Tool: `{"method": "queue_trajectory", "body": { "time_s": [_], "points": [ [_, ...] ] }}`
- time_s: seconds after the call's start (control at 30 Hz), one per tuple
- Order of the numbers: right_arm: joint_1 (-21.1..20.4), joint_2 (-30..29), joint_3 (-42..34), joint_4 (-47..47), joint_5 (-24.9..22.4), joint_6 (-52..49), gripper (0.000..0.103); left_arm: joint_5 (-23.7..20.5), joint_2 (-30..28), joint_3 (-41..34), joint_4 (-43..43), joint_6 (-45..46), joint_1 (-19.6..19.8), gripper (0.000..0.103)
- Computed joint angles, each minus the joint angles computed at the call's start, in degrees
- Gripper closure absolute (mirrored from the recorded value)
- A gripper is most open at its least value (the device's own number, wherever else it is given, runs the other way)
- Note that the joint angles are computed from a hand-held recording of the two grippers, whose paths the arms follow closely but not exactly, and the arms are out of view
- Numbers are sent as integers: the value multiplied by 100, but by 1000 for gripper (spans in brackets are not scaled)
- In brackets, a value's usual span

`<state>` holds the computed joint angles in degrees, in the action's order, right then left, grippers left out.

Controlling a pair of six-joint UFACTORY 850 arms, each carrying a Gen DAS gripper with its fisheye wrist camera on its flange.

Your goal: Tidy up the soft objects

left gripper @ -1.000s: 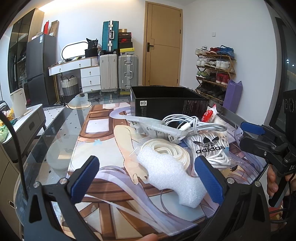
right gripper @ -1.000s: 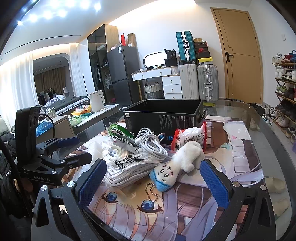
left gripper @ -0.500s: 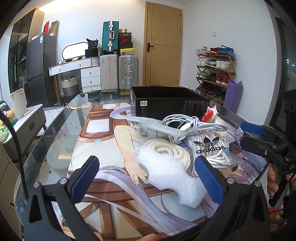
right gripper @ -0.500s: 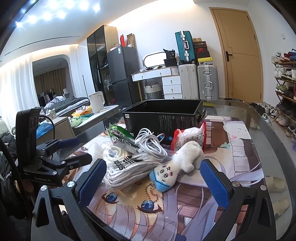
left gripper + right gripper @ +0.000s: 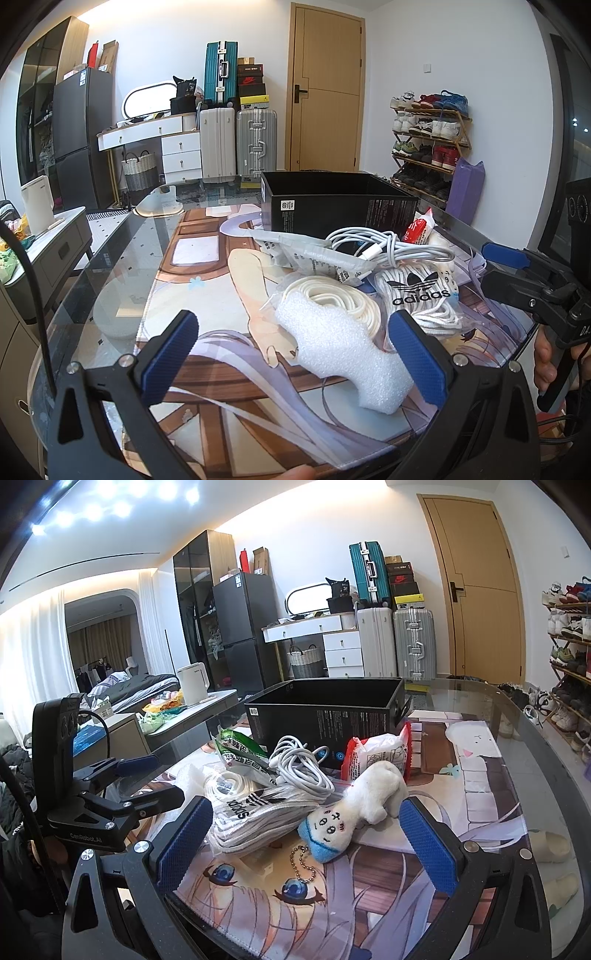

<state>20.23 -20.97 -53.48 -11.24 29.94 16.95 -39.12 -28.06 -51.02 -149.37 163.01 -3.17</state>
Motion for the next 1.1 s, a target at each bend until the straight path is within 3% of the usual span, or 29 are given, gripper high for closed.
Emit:
{"method": "queue_trajectory", "body": {
  "time_s": [0.67,1.1],
  "points": [
    [4,23,8,-11,-46,7,0,152,-112,-120,254,-222,10,0],
    [9,28,12,-3,-58,-2,0,352,-220,-305,868,-1002,57,0]
  ]
}}
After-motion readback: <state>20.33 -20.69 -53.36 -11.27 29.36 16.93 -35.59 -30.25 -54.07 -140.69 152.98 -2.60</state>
